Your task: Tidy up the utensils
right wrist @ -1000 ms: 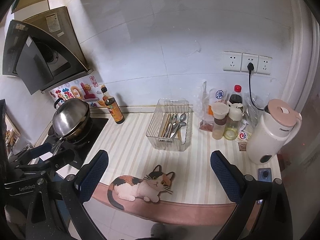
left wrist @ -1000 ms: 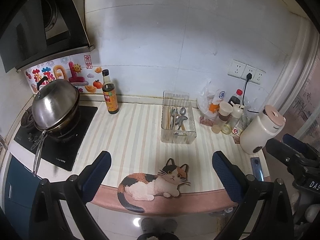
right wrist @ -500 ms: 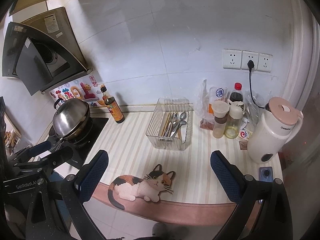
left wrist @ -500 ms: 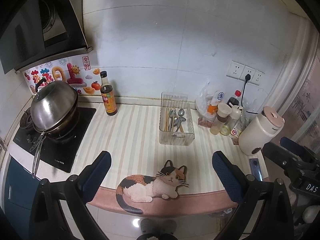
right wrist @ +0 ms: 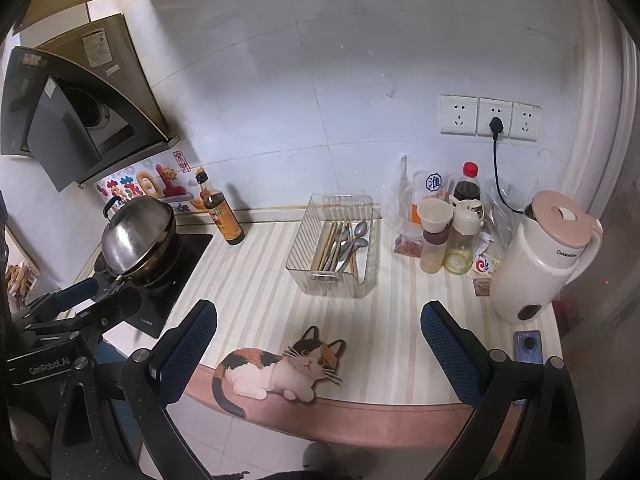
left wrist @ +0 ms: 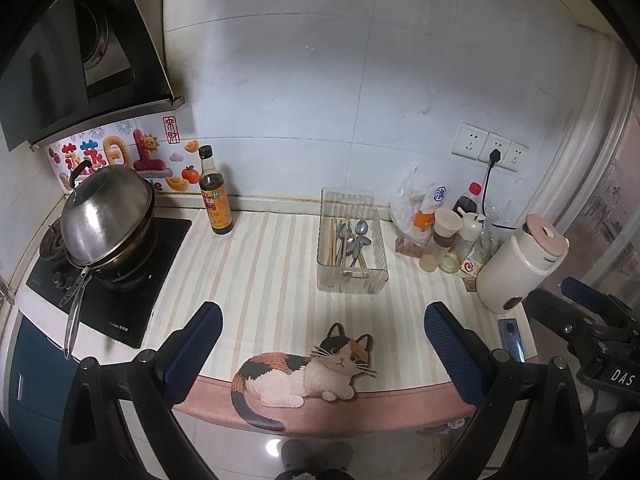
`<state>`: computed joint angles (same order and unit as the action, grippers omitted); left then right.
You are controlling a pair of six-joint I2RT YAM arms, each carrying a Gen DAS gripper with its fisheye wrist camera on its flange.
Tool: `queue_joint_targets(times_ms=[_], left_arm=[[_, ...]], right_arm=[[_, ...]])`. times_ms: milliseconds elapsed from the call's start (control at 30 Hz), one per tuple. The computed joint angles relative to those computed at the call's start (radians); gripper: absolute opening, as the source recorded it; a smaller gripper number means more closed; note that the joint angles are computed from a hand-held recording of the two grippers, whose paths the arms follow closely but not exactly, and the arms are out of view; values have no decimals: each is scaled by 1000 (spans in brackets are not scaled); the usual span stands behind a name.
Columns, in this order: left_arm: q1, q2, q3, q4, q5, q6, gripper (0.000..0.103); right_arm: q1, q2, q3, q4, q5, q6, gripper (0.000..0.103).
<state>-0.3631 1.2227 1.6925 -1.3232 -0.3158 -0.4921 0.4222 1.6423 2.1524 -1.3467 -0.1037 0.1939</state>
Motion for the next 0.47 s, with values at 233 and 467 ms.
queue_joint_targets(times_ms=[233, 467], left_arm=[[7, -6, -5, 2, 7, 6, 103], [28, -30, -34, 26, 30, 15, 103]], right_arm=[[11, 4, 8, -5, 7, 11, 103], [11, 13, 23, -13, 3, 13, 103]])
